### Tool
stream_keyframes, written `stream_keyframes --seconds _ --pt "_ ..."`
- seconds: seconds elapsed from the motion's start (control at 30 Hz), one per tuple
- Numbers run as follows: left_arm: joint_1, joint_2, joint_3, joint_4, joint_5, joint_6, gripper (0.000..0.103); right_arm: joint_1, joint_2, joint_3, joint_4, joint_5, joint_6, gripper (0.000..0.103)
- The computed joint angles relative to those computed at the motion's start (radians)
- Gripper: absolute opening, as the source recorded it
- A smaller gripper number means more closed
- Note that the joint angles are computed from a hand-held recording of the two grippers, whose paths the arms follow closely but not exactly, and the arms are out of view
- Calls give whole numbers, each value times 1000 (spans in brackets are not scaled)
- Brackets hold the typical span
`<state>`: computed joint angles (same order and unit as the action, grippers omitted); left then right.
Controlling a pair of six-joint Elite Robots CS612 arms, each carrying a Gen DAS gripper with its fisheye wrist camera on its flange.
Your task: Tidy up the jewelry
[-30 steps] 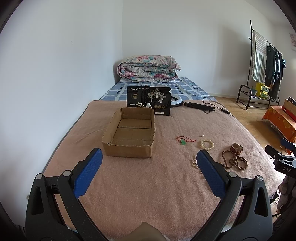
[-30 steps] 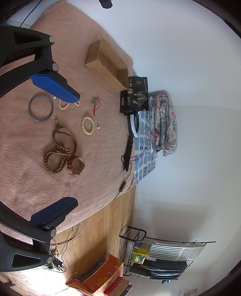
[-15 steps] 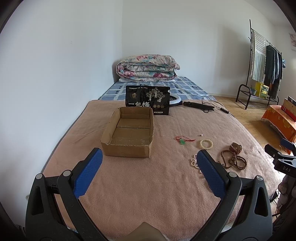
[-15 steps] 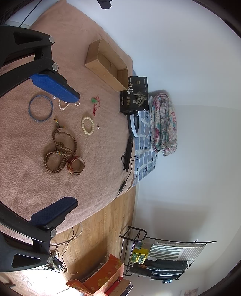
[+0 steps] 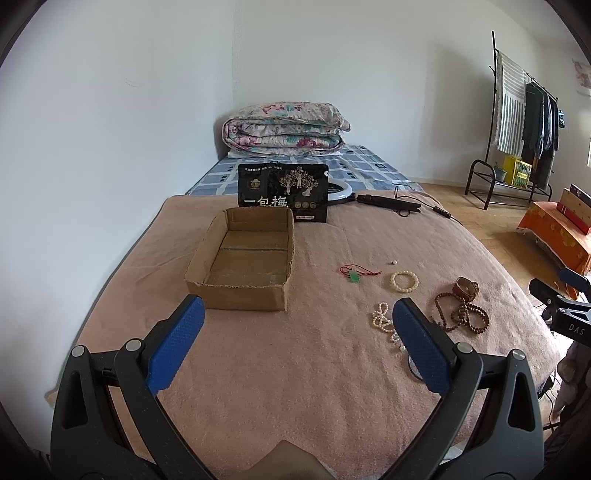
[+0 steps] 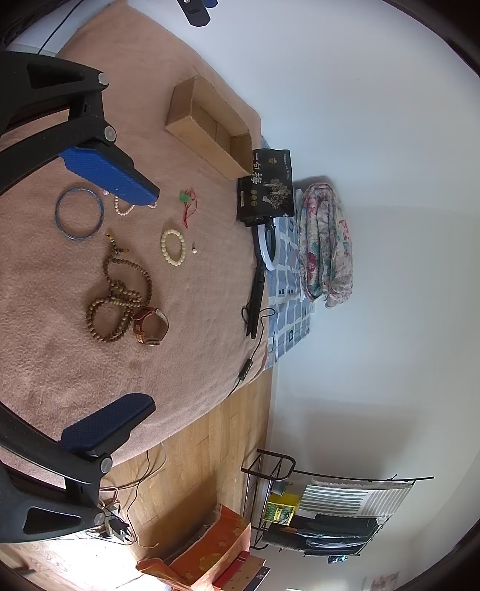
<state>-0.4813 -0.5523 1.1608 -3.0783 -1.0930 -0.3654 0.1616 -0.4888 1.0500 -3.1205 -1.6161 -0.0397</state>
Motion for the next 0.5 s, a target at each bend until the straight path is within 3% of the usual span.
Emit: stream_keyframes --seconds 0.3,0.37,0.5 --pt "14 58 -112 122 -121 31 103 -24 31 -78 87 -79 -6 103" --pt "15 74 -134 134 -148 55 103 -38 38 -105 144 -62 26 103" --pt "21 100 -176 162 -221 65 98 -66 54 -156 269 39 83 103"
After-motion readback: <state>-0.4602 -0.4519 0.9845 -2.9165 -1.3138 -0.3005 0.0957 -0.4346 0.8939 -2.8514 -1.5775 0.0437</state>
